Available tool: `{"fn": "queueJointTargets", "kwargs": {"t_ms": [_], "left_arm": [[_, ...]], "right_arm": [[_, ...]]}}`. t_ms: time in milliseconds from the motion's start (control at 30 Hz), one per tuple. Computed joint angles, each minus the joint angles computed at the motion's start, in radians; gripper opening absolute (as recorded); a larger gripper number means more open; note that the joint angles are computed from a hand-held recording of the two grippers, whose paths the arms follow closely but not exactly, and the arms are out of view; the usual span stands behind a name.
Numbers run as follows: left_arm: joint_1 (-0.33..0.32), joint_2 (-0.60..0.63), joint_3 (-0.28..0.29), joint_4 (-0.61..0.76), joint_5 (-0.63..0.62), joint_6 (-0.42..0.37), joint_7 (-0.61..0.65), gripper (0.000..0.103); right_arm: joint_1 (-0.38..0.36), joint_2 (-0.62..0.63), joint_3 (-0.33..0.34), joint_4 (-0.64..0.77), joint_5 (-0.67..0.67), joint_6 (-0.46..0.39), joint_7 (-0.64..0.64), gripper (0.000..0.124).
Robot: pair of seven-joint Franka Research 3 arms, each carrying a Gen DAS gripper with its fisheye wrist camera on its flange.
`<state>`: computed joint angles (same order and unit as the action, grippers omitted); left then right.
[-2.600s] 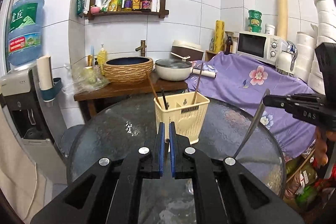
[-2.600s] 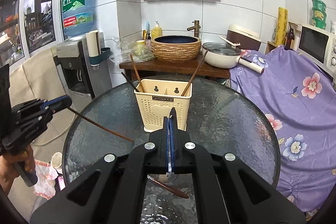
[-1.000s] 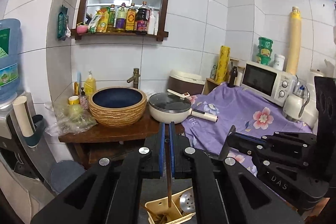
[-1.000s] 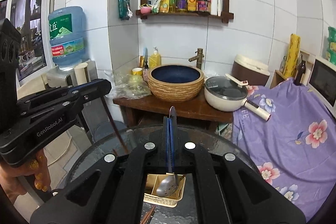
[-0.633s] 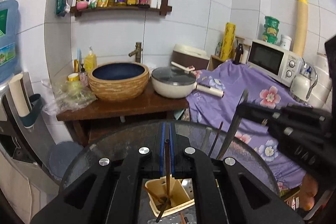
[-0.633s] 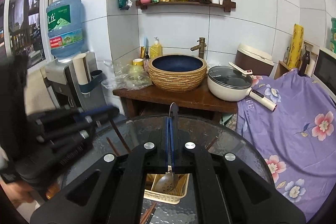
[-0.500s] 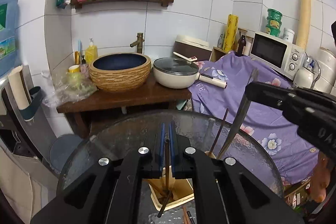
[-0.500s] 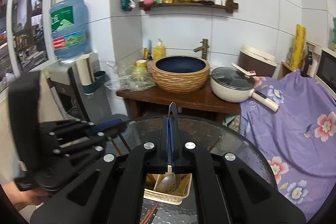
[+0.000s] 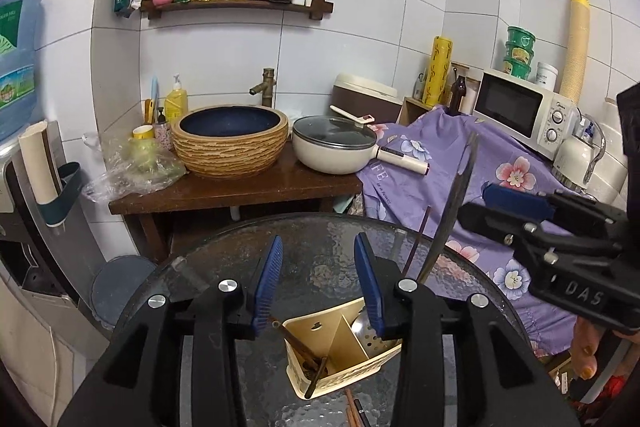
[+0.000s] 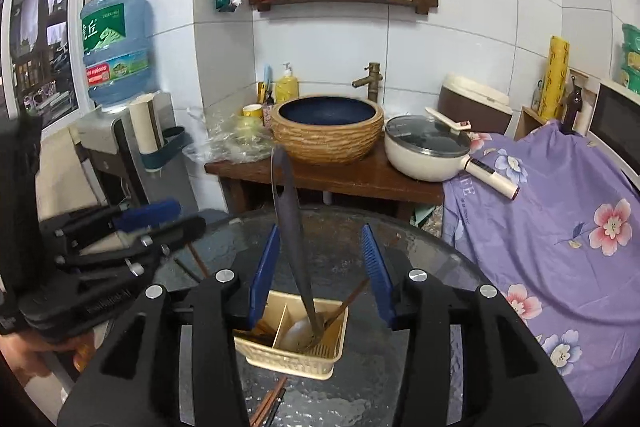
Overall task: Organize utensils
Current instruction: 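Push the skimmer down into the caddy with the right tool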
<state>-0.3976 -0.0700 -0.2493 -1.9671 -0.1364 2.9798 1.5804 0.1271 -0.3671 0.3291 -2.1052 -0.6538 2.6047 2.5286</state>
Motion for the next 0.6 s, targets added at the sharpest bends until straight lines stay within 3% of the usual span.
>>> {"fn": "queueJointTargets", "kwargs": {"t_ms": [67, 267, 433, 467, 533, 600], "left_arm": [[-0.007, -0.014, 0.007, -0.016, -0.03, 0.016, 0.021, 0.043], [-0.049, -0.05, 0.043, -0.058, -0.146, 0.031, 0.102, 0.044], [-0.085, -0.073, 0.074, -0.074, -0.22, 0.028, 0.174, 0.044], [-0.086, -0.078, 0.074, -0.079, -0.22, 0.032, 0.177, 0.044], [-0.087, -0.088, 0.074, -0.09, -0.21, 0.044, 0.181, 0.044], [-0.089, -0.096, 0.074, -0.099, -0.19, 0.053, 0.179, 0.044]], "right_arm": [[0.001, -0.004, 0.0, -0.015, 0.0, 0.007, 0.003, 0.044], [-0.013, 0.007, 0.017, -0.017, -0.032, 0.051, 0.03, 0.044], [-0.006, 0.072, 0.036, 0.083, -0.107, -0.029, 0.037, 0.043], [0.006, 0.094, 0.032, 0.112, -0.112, -0.059, 0.03, 0.04], [0.034, 0.138, 0.022, 0.168, -0.11, -0.128, -0.003, 0.014], [0.055, 0.171, 0.019, 0.209, -0.148, -0.181, -0.014, 0.011]]}}
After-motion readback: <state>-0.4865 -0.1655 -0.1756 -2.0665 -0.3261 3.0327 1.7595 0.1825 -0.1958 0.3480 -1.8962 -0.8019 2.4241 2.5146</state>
